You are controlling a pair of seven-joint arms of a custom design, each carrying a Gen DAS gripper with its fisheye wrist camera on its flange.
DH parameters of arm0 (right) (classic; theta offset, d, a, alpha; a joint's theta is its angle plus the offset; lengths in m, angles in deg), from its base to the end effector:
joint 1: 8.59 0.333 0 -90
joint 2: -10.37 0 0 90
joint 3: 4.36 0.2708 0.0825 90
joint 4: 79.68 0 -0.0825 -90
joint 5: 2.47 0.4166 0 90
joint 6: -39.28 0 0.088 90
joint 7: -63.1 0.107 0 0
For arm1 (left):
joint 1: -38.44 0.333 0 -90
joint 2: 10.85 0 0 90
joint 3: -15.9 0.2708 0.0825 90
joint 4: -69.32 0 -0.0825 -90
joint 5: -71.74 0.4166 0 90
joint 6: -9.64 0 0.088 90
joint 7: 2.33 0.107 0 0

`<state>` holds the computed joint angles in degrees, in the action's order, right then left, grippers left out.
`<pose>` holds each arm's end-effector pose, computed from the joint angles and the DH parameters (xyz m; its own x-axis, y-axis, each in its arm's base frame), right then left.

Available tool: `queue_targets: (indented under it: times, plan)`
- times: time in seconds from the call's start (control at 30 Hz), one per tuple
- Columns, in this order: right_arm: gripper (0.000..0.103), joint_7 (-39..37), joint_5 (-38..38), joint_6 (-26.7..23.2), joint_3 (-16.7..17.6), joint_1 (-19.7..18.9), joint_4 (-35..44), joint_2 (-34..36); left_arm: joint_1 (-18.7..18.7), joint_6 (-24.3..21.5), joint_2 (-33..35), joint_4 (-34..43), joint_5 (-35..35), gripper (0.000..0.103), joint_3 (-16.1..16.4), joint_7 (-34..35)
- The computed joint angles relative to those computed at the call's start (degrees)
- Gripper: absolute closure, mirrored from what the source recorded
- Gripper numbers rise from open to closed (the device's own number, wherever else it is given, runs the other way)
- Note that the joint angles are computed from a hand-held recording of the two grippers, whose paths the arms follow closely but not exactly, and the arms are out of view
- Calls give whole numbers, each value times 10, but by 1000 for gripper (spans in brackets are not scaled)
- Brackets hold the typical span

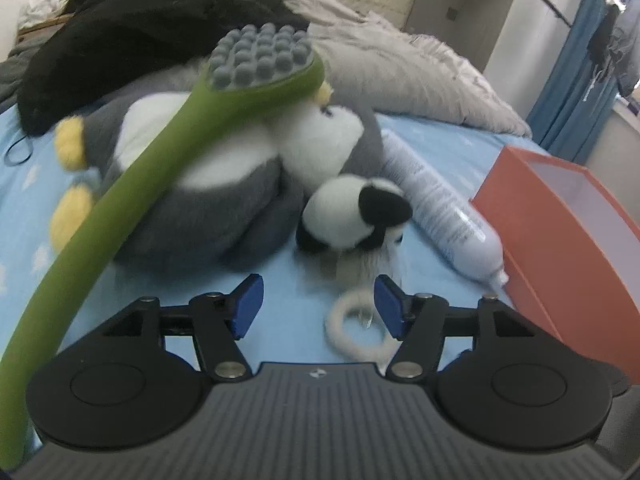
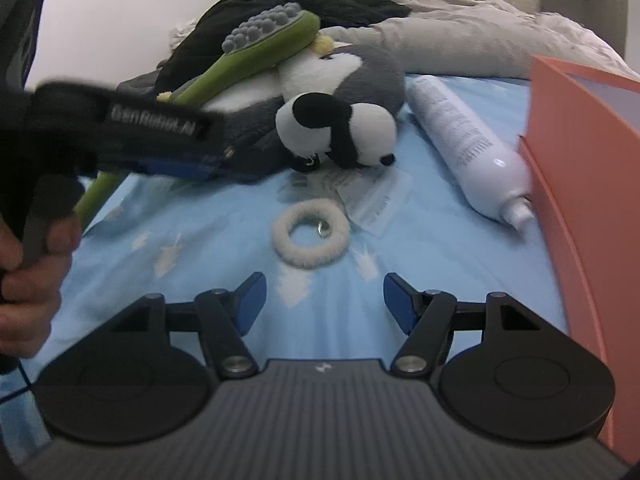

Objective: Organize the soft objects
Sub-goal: 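Grasp the white fuzzy hair ring with the right tool while the left tool reaches under the penguin plush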

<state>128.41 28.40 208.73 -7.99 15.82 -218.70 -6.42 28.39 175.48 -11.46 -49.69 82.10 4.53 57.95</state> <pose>0.5085 0.1555 0.4466 0.3567 -0.9213 -0.1551 -0.6610 -0.1315 -0.7388 0.5762 -0.2378 0.4705 -0.1041 -0.9702 0.2189 -0.7026 -0.0840 -0.7066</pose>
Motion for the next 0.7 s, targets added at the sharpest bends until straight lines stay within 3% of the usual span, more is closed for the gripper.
queue_targets:
  times: [0.07,0.13,0.2,0.47,0.6,0.7]
  plan:
    - [36,-35,26,6,-15,19,22,26,0,13,23,22,-11,32,2,18]
    - [36,-76,62,14,-21,32,42,49,-3,25,41,40,19,29,7,2]
    - [36,-90,73,20,-9,23,58,70,-16,12,61,66,107,28,23,-58]
    - [41,-156,140,-8,27,-15,101,113,-39,-4,127,141,165,28,41,-41]
    - [70,-151,136,-5,44,-34,101,112,-49,11,134,147,196,33,56,-70]
    - [83,-144,124,-3,49,-38,97,108,-38,25,138,146,159,49,45,-46]
